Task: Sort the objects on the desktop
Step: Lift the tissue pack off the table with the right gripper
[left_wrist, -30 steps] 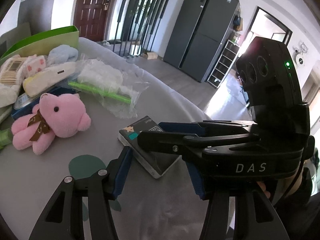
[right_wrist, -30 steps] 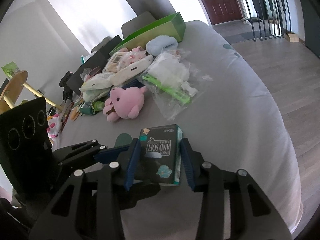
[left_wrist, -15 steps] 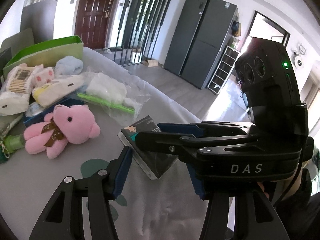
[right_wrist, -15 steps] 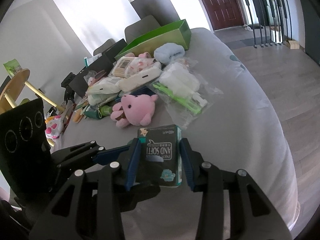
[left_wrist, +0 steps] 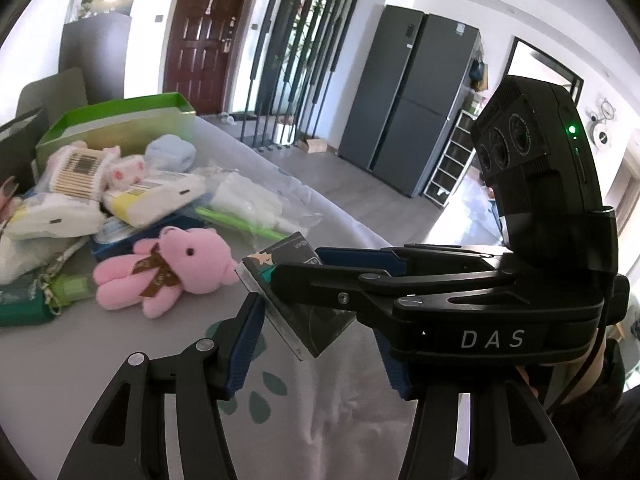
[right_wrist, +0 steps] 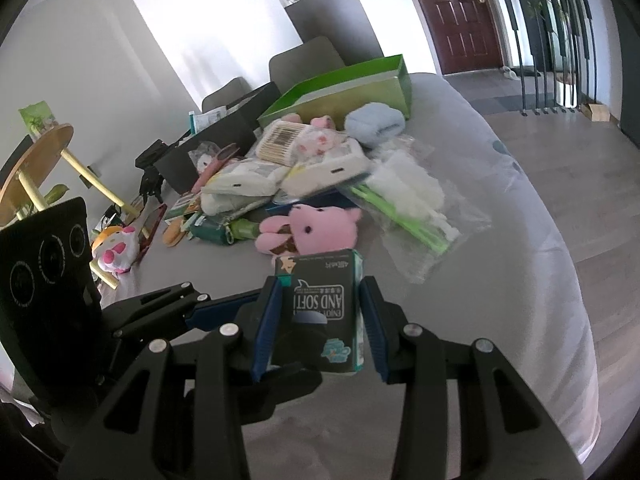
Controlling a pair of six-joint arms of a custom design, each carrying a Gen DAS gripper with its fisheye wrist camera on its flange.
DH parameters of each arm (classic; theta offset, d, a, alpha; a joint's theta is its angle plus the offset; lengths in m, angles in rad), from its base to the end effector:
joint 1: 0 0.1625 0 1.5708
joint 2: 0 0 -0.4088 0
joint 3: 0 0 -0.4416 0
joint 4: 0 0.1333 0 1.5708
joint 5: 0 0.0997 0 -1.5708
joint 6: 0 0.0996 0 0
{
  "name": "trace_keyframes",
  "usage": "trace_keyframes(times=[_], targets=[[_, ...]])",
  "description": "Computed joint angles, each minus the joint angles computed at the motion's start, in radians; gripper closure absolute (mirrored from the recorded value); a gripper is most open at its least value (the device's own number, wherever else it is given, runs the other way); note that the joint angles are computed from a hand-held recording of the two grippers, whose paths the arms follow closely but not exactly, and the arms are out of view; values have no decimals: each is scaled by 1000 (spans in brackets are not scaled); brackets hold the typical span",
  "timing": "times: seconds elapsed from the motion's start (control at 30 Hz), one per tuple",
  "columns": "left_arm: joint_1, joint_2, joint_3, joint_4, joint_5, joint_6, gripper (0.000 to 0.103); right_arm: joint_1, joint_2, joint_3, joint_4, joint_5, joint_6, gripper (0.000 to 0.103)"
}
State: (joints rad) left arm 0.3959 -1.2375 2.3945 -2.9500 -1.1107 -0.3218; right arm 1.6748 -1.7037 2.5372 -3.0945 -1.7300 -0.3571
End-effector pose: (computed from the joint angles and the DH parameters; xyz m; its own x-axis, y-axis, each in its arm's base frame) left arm -0.3266 -0.3289 0.0794 -0.6981 0.6295 -0.3412 0.7159 0.6064 -0.3460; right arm 0.1566 -0.3679 0.2284 -0.9019 -0.2701 0.3371 -0.4219 0.7178 -0.5538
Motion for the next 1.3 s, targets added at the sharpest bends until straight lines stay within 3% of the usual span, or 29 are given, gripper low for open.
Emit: trace_keyframes(times=[0.6, 1.3], targets=[[-13, -188, 88, 18, 85, -27, 47, 164, 152, -76, -34, -72, 24, 61], [-18, -450, 110, 143, 235, 1, 47, 353, 370, -274, -24, -97, 46, 61]])
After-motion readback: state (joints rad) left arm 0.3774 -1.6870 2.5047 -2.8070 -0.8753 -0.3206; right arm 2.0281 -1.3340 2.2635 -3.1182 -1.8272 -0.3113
